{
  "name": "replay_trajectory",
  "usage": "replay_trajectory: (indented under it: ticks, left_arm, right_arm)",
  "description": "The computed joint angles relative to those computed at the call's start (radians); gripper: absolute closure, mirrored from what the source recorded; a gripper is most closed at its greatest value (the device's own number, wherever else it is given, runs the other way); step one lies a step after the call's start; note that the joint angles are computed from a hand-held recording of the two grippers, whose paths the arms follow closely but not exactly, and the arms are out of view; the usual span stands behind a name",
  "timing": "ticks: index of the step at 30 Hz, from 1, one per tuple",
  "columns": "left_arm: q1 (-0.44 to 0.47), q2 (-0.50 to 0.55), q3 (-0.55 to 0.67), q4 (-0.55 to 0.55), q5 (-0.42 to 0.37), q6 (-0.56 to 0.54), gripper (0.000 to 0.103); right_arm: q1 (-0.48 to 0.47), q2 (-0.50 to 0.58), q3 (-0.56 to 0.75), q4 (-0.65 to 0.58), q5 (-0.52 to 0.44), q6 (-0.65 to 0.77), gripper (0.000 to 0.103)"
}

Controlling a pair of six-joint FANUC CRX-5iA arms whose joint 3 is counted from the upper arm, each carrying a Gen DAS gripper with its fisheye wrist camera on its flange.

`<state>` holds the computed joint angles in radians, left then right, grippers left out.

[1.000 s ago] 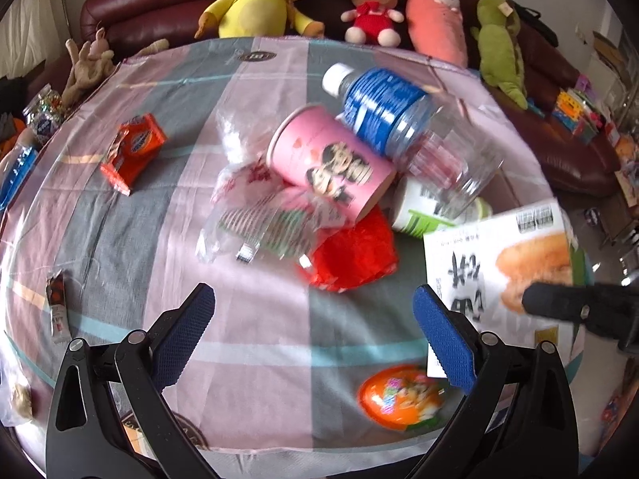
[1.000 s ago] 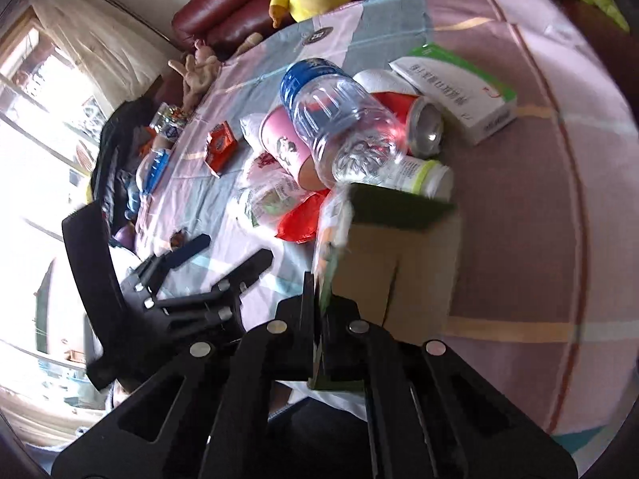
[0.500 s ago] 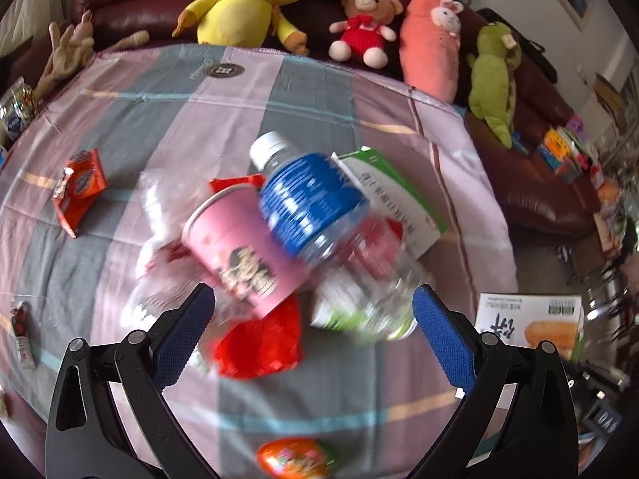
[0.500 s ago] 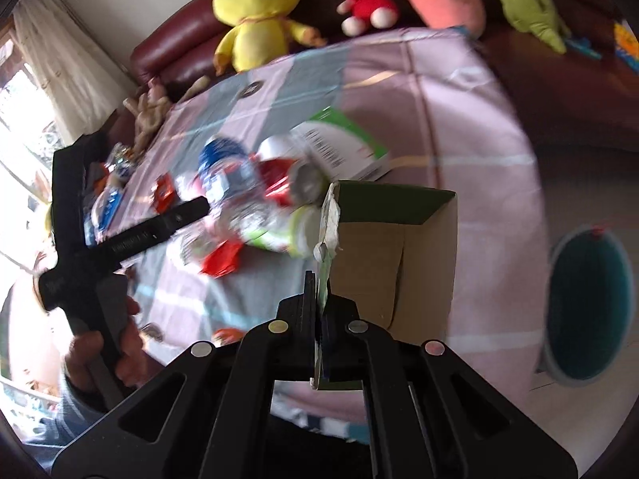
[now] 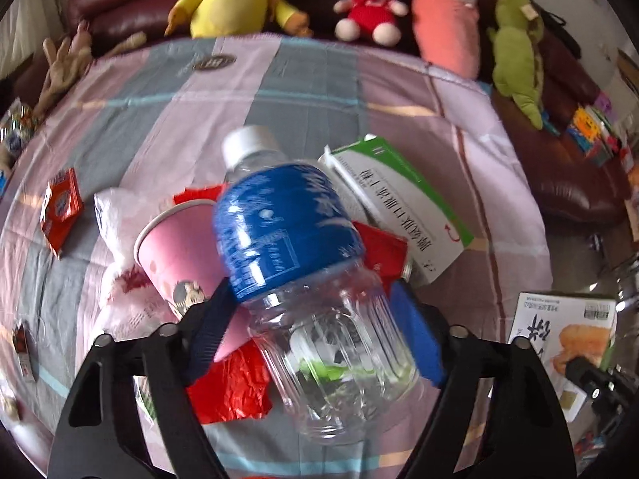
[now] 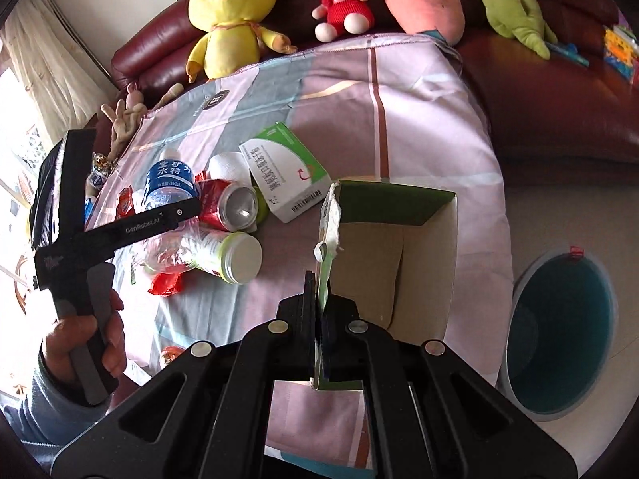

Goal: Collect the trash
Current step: 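Grasp the clear water bottle with the left gripper and carry it toward the teal bucket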

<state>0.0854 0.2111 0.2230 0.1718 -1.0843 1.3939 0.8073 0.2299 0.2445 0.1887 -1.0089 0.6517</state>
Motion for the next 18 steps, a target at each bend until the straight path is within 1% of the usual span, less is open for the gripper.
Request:
replay_trajectory:
  ticks: [3, 6, 7, 9, 12, 18]
  left_arm:
    - [-0.017, -0.016, -0.01, -0.027, 0.014, -0.018, 0.029]
    - [-0.038, -0.046, -0.03, -0.069, 0.047, -0.025, 0.031]
    - [-0.041, -0.053, -0.036, -0.07, 0.054, -0.031, 0.033]
    - [-0.042, -0.066, -0.044, -0.061, 0.054, -0.044, 0.033]
    - [-0.056, -0.092, -0.059, -0.076, 0.075, -0.056, 0.033]
    - [-0.078, -0.144, -0.096, -0.034, 0.099, -0.103, 0.034]
  right_arm:
    - [-0.008, -0.01, -0.016, -0.009, 0.013, 0.004, 0.101]
    - [-0.013, -0.026, -0.038, -0.006, 0.032, -0.003, 0.101]
    - [-0.015, -0.034, -0.048, -0.004, 0.041, -0.007, 0.101]
    - [-0.02, -0.046, -0.063, -0.005, 0.055, -0.011, 0.101]
    - [-0.021, -0.067, -0.087, -0.001, 0.073, -0.023, 0.101]
    - [-0.019, -0.119, -0.152, 0.026, 0.115, -0.063, 0.101]
